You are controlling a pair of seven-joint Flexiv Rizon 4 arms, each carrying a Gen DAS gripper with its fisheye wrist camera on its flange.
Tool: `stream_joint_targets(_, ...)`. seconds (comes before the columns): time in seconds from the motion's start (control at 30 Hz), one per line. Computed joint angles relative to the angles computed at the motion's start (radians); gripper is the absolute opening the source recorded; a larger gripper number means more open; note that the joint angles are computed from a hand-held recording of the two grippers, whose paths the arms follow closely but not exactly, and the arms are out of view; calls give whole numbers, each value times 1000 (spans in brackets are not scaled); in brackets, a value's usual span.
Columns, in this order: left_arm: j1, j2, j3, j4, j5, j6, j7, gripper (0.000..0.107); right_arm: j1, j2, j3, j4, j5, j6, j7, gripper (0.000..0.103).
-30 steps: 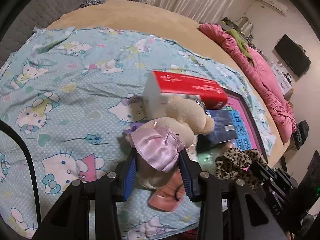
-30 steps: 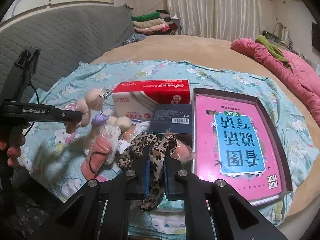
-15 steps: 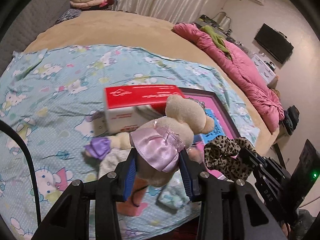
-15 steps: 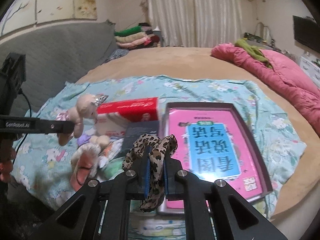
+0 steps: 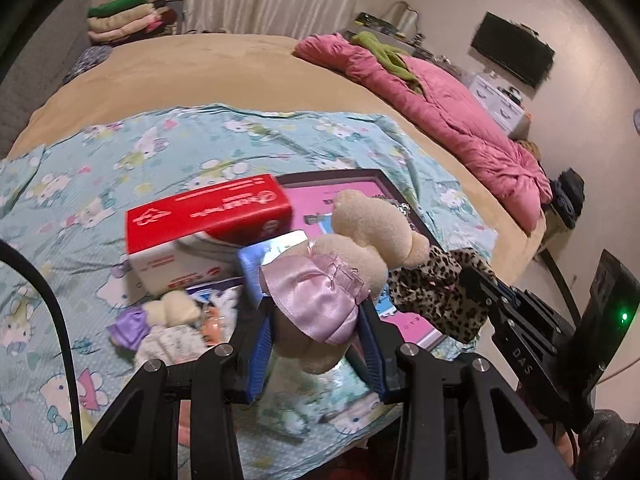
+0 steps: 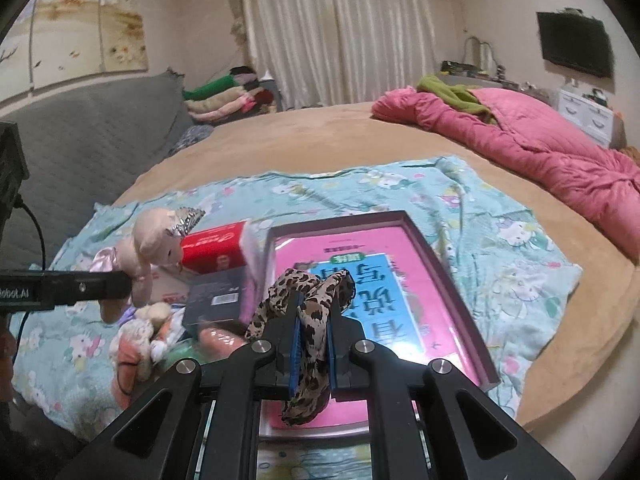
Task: Organize soft objects
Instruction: 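Lift the scrunchie with the right tool toward the pink book box while the left tool carries the bear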
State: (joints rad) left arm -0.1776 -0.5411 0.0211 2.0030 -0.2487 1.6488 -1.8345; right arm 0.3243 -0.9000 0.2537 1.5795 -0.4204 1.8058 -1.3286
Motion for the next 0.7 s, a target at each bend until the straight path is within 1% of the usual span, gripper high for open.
stream_joint_targets(0.07, -23, -15, 18, -30, 3, -30, 2, 41, -3, -5, -1, -10, 9, -4, 9, 10)
stream_joint_targets(0.13, -27, -26, 15, -50, 7, -46, 4, 41, -2, -8, -9, -15, 19, -2, 18, 10)
stream_joint_targets(0.23, -64, -51, 45, -97, 23, -84, -2, 41, 1, -14, -23, -23, 37, 0, 34, 10)
stream_joint_targets(0.33, -77, -75, 49, -138, 40, -117, -2, 41, 2, -20, -38, -33, 50, 1, 50, 10)
stream_joint_targets(0.43, -105, -101, 73, -186, 64, -167, -12, 41, -5, -28, -39, -45, 55, -4, 64, 10)
stream_joint_targets(0.53, -123, -128, 86, -231, 90, -212, -23, 41, -1, -33, -53, -50, 64, -2, 74, 10)
stream_joint_targets(0.63, -120, -150, 77, -267, 108, -251, -28, 41, 8, -37, -71, -56, 76, -3, 89, 10)
stream_joint_targets(0.7, -133, -168, 89, -300, 130, -283, -35, 41, 10, -41, -80, -61, 82, -4, 97, 10)
